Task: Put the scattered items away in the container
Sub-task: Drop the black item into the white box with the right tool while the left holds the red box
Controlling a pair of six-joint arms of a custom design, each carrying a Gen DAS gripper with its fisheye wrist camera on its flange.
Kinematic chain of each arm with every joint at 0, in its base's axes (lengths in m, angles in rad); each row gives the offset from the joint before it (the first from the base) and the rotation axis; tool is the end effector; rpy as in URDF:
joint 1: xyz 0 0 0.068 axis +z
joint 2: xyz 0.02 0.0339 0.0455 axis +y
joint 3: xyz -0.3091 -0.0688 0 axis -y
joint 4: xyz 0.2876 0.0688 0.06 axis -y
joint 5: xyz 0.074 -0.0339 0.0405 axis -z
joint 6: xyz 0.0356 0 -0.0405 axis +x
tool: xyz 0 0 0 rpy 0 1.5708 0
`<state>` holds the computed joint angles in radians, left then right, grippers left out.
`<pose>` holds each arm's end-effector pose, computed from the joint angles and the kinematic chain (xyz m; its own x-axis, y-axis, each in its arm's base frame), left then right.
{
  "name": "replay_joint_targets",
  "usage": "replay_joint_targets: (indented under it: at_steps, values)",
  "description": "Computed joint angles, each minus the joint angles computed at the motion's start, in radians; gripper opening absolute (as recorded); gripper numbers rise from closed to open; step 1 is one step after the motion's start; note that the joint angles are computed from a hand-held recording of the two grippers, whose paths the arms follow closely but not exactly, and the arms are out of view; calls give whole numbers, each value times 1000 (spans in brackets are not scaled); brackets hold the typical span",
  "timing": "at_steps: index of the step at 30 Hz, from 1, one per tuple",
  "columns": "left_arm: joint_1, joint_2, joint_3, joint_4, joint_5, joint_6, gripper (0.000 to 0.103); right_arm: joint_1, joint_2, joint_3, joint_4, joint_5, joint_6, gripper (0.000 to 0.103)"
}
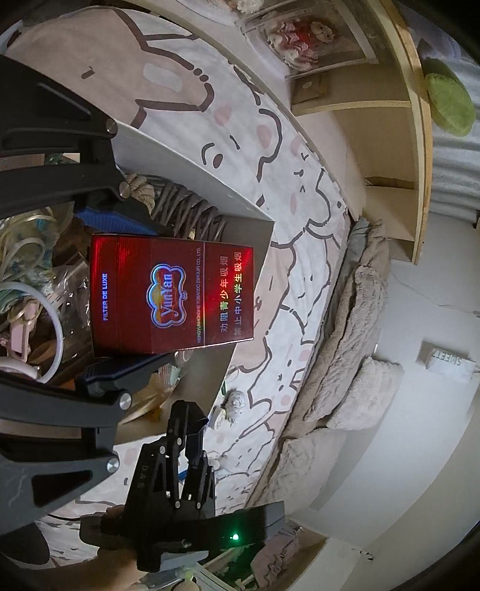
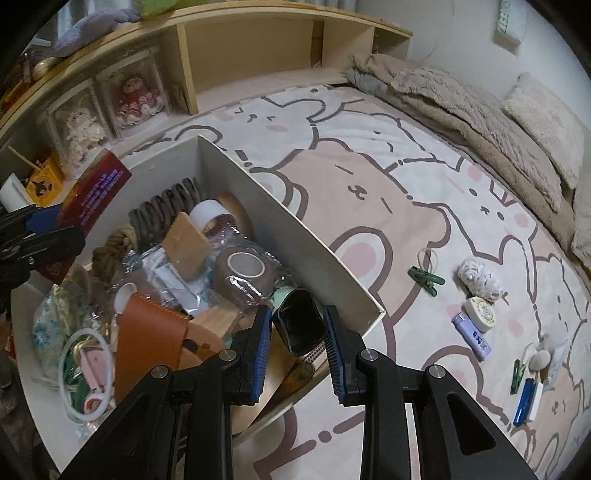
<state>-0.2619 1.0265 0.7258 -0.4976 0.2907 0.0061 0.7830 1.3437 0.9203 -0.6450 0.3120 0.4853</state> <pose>0.2174 -0.0689 0.2726 -0.6890 0.1908 -0.6992 0.4455 0.8724 -0.2010 0.2127 0.1963 0.2567 -0.8138 -0.1835 -0.5514 -0.2114 0.9773 -0.0133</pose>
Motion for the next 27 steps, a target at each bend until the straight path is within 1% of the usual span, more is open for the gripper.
replay_joint_targets:
  at_steps: [7,8,9,10,11,12,15,22,27]
  values:
    - [-7,56,12,4,-16,4,57,-20,11,1,8,11,-15,29]
    - [-8,63,16,2,-19,7,57,-23,9,-2,10,6,-19,31]
    - [-7,72,20,0,-21,10,57,-25,7,-5,12,1,-19,49]
    - [-5,79,24,-2,-23,12,57,-27,2,-10,17,-1,-20,65]
    - [0,89,30,-5,-23,12,57,-25,-6,-19,27,-2,-22,91]
    - [10,103,40,-12,-16,12,57,-22,-18,-29,40,-3,-25,94]
    - [32,136,65,-29,-3,15,57,-16,-42,-45,55,9,-12,94]
    - [48,199,109,-66,22,13,57,1,-111,-81,95,-6,43,94]
    - [39,255,143,-75,53,-18,57,35,-188,-122,102,1,70,94]
